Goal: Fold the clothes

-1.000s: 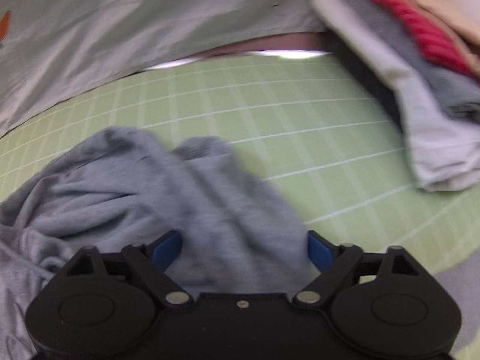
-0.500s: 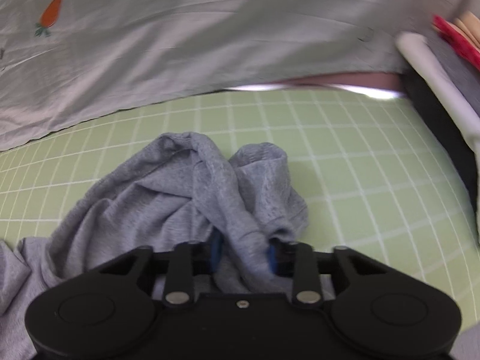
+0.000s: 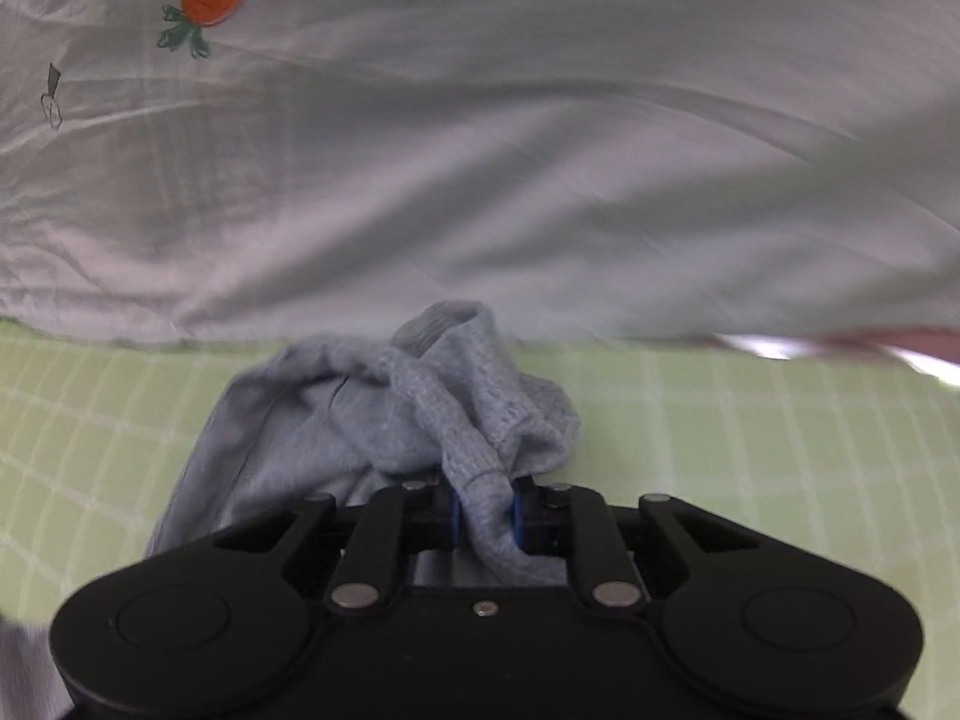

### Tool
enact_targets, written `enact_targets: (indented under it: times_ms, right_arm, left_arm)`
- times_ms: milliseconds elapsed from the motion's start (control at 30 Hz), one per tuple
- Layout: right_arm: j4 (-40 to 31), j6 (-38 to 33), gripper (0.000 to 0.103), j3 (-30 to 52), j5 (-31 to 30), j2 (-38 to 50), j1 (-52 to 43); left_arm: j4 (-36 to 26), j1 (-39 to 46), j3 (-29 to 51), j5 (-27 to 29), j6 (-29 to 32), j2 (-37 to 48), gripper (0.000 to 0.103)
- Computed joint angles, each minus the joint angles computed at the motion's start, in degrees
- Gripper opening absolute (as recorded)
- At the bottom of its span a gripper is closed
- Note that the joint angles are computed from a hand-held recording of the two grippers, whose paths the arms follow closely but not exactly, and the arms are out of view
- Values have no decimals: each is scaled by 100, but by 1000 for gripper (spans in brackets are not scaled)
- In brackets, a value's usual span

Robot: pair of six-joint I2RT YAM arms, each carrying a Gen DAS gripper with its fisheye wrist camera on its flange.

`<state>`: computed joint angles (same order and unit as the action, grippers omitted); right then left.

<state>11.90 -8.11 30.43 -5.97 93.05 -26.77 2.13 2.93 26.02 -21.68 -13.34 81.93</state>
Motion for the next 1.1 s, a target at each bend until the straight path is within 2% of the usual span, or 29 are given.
enact_targets:
  times_ms: [133,267,433,533,633,767,833,900,1000,1067,1100]
  right_arm:
    - [215,369,12,550,482,577,585]
    - [164,815,11,915,527,707,752]
    - [101,948,11,1031,621,523,833]
    - [-18,853,12,999,593,440,821]
    - [-133,735,19,826,629,224,834]
    - [-285,708,37,456,587,-253,810]
    - [-353,600,38,203,613,-549,777]
    - [-448,514,40,-54,639,-851,732]
    - [-657,480,42,-458,675,-1359,707]
    - [-824,425,43,-701,737,-1712,701]
    - [-914,385,43,-828,773,-1904,693]
  left_arm:
    - [-395,106,-201,-174,20,-578,4]
    - [-946,297,-467,-415,11,-1258,4]
    - [-1633,1353,-831,-76,229,-2086,4]
    - [-2060,1792,-933,303,625,-2671,5]
    - [-2198,2291,-975,889,730,-3084,14]
    - [-1756,2685,-882,1393,532,-2731,45]
    - [-1385,2779,-909,1481,529,-2476,62]
    - [-1149,2726,-890,1419,402,-2195,67]
    - [-830,2819,-935,1592,316,-2008,66]
    - [-756,2976,-990,1831,328,-2045,45]
    - [-763,3121,-1011,2018,386,-2093,20]
